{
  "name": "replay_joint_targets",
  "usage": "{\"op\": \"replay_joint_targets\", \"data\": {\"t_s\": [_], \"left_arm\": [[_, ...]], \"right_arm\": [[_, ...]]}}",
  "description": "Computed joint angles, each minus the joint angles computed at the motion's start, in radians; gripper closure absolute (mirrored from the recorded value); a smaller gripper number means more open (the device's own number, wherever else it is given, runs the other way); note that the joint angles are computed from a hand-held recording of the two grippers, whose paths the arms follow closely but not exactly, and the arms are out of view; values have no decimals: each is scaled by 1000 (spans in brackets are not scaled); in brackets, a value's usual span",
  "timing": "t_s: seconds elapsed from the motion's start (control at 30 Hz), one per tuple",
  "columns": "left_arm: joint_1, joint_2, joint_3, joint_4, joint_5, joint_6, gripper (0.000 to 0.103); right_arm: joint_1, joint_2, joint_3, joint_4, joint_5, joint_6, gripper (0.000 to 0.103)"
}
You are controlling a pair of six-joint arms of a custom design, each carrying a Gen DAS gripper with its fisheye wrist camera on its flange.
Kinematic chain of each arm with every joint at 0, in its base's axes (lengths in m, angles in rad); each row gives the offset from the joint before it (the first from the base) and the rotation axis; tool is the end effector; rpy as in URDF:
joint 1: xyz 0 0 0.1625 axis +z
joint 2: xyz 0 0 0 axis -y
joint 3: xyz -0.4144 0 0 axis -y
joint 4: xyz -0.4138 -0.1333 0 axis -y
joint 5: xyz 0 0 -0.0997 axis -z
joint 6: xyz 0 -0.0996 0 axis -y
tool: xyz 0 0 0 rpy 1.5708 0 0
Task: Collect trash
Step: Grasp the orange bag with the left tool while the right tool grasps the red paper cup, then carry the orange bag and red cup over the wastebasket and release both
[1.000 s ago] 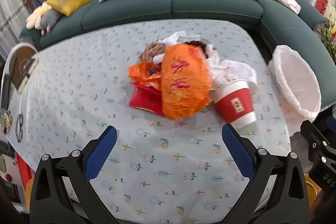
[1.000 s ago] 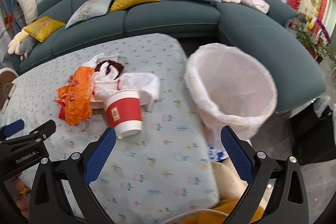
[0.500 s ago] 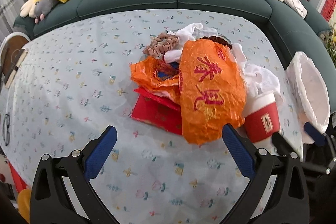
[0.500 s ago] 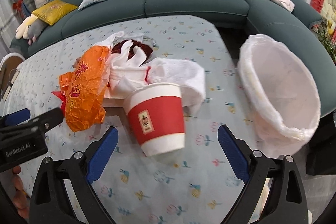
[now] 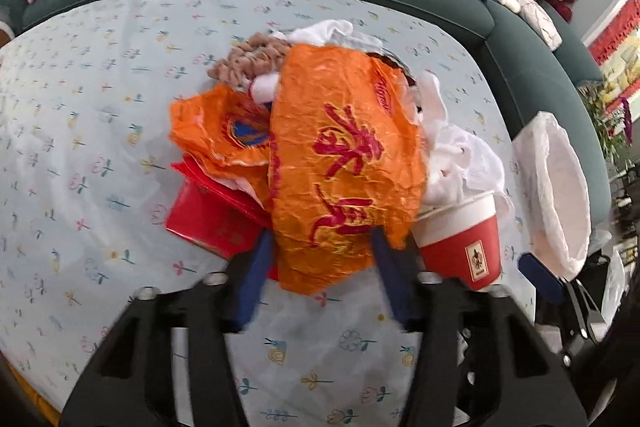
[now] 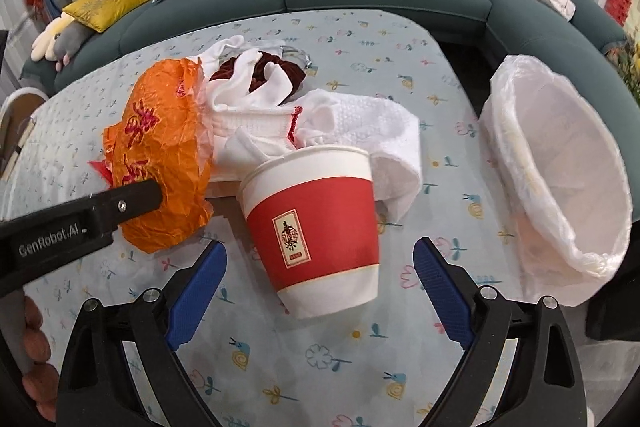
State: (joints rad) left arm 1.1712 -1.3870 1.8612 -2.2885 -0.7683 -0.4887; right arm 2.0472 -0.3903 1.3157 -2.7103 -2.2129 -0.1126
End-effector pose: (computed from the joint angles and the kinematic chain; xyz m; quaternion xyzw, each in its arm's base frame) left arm -0.0280 -0.5931 0.3378 -0.0881 0.9107 -0.2675 0.3020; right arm 0.4078 -0.6296 -0.0672 0.2416 -0.9126 0.1565 0.2902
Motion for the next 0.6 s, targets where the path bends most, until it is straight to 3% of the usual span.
{"op": "replay_joint_targets", "data": {"t_s": [0.07, 0.17, 0.23, 0.6], "left_arm": [[-4, -2, 7, -10, -2, 19, 75], [-8, -14, 18, -25, -8, 26, 84], [-11, -27, 28, -27, -10, 28, 86], [-63, -100, 65, 13, 30, -7, 92]], "right_arm": [[-3, 7, -9, 11, 0, 0, 17], [-9, 17, -22, 36, 18, -1, 25], [-11, 23, -28, 50, 25, -1, 35], [-2, -26, 37, -31, 68, -40, 36]]}}
